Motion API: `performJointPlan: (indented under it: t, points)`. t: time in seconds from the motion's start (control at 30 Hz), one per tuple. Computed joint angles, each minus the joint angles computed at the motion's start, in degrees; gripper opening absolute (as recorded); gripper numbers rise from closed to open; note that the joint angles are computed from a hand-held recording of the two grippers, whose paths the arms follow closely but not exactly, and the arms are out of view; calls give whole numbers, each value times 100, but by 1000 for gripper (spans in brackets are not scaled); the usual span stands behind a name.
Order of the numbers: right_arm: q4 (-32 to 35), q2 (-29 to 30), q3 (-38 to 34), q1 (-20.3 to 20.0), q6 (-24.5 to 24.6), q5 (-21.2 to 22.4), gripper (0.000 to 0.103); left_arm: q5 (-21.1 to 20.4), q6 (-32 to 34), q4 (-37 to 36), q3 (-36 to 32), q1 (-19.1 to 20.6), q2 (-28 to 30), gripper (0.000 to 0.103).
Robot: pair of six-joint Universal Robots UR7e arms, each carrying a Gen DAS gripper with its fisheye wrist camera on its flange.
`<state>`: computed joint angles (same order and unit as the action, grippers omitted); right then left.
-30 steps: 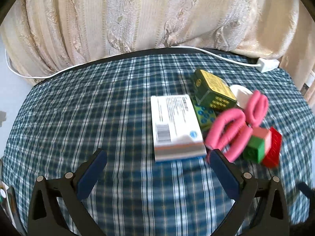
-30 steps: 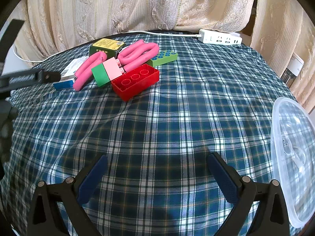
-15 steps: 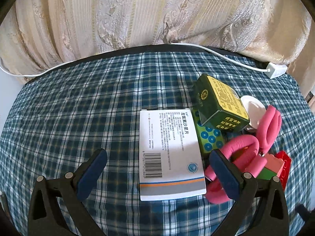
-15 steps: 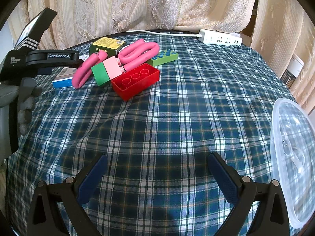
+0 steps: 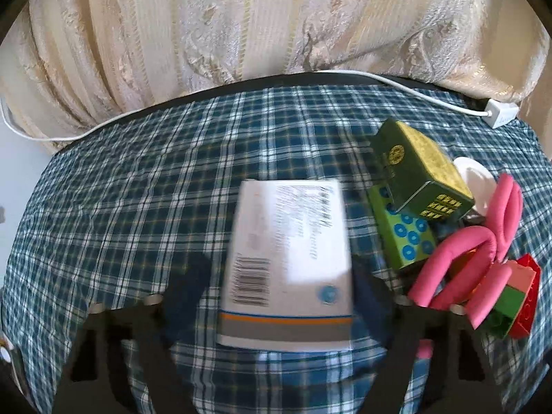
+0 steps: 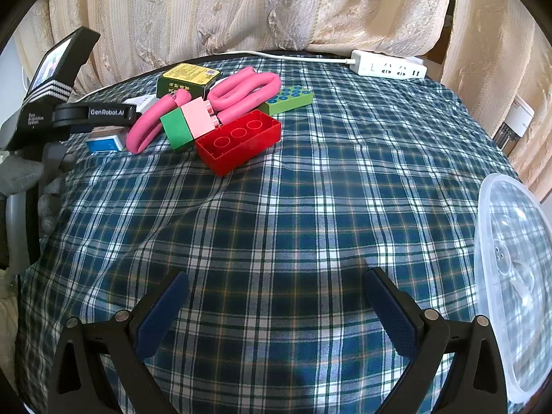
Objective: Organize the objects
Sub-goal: 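Grasp the white medicine box with the left tool, then grasp the red Lego brick with the right tool while the left tool holds the box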
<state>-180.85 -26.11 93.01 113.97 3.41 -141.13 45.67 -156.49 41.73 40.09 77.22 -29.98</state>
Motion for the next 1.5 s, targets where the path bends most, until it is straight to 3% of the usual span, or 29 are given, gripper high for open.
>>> performJointPlan:
  t: [0.03, 0.17, 0.33, 0.53, 0.8, 1.1, 1.27, 1.5]
  points:
    - [54, -56, 4, -32, 56, 171, 103, 33, -80, 84, -49, 13, 11, 68]
    - [95, -210, -81, -174, 303, 809, 103, 44, -30, -75, 178, -5, -140, 67]
    - [-72, -8, -500, -183, -195, 792, 103, 97, 73, -381, 551, -66, -388, 67]
    - [22, 335, -1111, -242, -1127, 649, 103, 178, 41, -446, 679, -78, -518, 67]
    - [102, 481, -1429, -385, -1393, 809, 101, 228, 7, -474, 819, -124, -588, 67]
    - [266, 613, -1627, -404, -1582, 794, 73, 265, 0, -483, 936, -181, -606, 67]
    - [158, 634, -1600, -369, -1697, 747, 51, 279, 13, -570, 1084, -223, -666, 67]
    - [70, 509, -1391, -373, -1462, 820, 41, 303, 65, -723, 1298, -284, -780, 67]
